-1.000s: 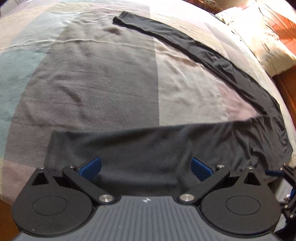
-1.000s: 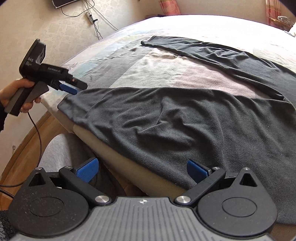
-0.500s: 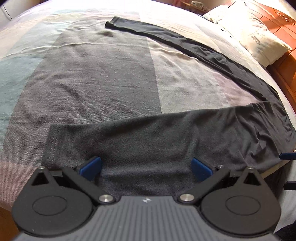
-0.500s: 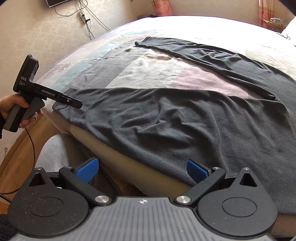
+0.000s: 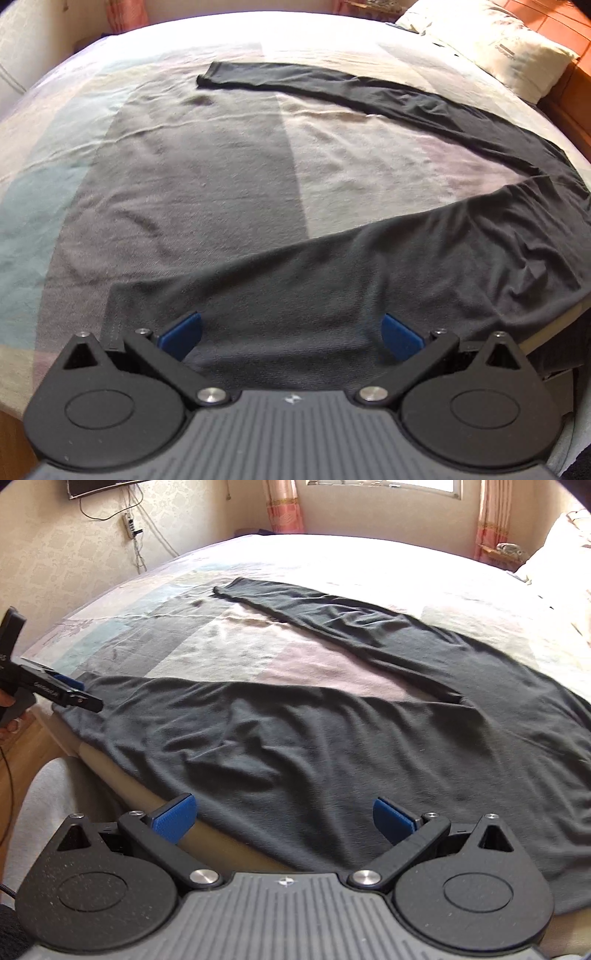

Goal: Fold clothes

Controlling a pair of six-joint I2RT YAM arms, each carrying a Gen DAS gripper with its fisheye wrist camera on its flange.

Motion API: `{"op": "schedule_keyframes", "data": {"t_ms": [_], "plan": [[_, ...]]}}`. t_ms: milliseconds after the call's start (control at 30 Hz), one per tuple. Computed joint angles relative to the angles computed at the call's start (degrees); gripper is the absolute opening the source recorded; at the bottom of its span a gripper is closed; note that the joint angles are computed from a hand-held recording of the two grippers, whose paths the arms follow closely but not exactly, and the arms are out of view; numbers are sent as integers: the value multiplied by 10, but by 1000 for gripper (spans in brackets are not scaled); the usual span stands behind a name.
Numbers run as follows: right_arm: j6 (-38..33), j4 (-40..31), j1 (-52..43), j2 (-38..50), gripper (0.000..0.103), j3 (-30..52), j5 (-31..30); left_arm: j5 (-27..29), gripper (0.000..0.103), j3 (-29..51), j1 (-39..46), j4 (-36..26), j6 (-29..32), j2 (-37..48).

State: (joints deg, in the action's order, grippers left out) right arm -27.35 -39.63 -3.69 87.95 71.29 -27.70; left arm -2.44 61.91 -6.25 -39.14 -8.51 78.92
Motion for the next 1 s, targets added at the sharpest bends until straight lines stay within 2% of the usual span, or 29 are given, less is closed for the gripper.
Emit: {"op": "schedule_keyframes", "data": {"t_ms": [100,267,367,467,567,633,733,833,1000], "plan": [[2,8,-37,48,103,38,5,0,102,36,-47,-1,-3,12],[22,5,-83,145,103,101,9,-15,102,122,-129,5,-15,80],[10,-5,-103,175,103,114,-13,-26,102,160,-168,23,-27,121],[7,-1,-111,178,103,111,-27,-39,102,194,-196,35,-47,159],[9,14,-110,172,103,99,-23,-25,102,219,-209,44,-76,186],[-45,27,-99,161,103,81,2,-25,102,234,-218,46,-97,198],[-71,34,-94,145,103,64,18,-29,102,254,-229,45,-127,207],[-58,-28,-113,177,103,138,-35,-40,102,285,-234,22,-137,221],[-13,-48,-100,244,103,279,-87,-79,102,343,-234,-26,-142,254]]}}
